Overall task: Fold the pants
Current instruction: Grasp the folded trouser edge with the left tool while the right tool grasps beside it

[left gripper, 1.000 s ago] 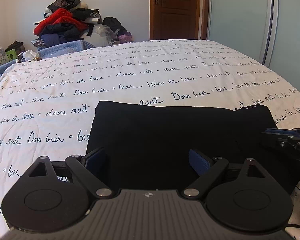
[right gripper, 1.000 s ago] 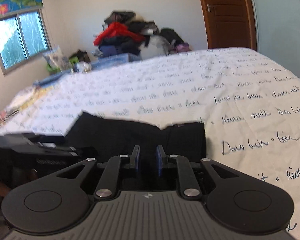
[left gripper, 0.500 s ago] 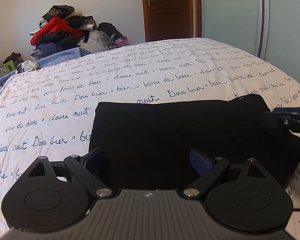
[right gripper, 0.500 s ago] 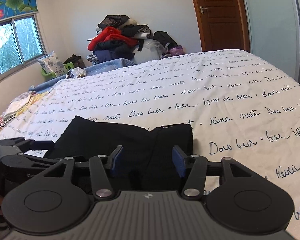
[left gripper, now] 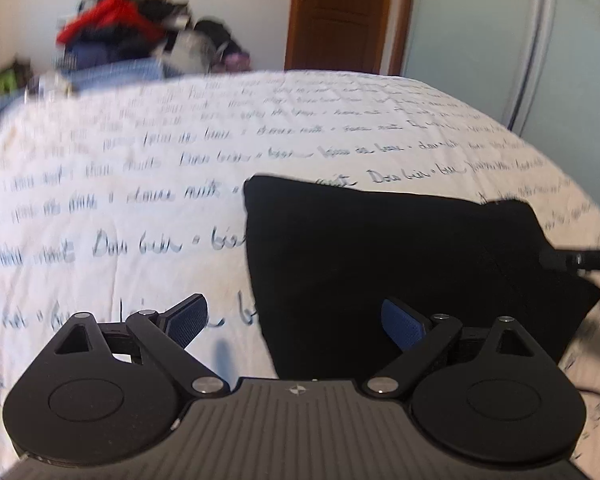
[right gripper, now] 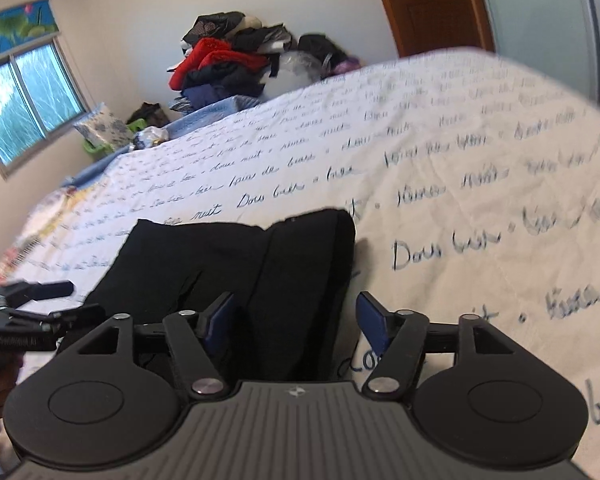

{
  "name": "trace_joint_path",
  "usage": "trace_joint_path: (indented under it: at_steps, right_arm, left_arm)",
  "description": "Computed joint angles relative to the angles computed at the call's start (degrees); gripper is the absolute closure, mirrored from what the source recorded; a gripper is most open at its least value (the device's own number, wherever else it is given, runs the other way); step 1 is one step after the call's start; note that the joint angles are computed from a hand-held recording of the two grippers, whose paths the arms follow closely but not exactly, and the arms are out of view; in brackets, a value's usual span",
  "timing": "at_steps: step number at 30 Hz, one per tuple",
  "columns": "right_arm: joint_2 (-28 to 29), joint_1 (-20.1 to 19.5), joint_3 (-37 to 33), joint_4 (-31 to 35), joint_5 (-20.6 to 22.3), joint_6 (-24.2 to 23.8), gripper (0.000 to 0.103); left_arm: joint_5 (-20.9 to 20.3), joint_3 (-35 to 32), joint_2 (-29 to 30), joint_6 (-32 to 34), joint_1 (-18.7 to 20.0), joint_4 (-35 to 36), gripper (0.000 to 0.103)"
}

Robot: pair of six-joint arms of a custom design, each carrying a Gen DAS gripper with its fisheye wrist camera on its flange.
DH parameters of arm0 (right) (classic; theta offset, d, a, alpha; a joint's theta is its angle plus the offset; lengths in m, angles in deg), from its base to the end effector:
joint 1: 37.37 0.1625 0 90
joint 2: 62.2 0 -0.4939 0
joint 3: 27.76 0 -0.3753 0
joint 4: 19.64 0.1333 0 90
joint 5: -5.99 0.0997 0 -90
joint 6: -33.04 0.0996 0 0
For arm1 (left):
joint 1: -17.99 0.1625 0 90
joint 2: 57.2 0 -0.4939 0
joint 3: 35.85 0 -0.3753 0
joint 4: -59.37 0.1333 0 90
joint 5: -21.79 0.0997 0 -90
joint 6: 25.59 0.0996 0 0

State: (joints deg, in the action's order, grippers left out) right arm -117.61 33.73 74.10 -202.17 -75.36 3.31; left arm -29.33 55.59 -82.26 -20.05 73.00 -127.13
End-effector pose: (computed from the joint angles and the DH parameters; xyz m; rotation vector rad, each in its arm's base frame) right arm -0.0797 -0.6905 0.3006 0.3433 -2.6962 1.1375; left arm -0.2541 -0.7045 0.0108 0.6383 2.4092 -0.8683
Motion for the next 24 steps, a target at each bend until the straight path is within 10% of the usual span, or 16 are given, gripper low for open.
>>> trace_joint_path:
  at_steps: [6, 13, 24]
  right_arm:
    - [-0.63, -3.03, -4.27, 14.19, 8.66, 2.16, 0.034]
    - [0.78, -3.4, -9.43, 25.16, 13.0, 1.41, 0.034]
    - [4.71, -3.29, -15.72, 32.16, 18.76, 2.1, 0.036]
  left_arm:
    - [-17.81, -1.83, -3.87, -13.53, 5.77, 11.23, 0.009]
    - [-27.7, -5.63, -2.63, -14.07, 8.06, 14.7, 0.007]
    - [-28.71, -8.64, 0.3, -16.51, 8.13, 12.49, 0.026]
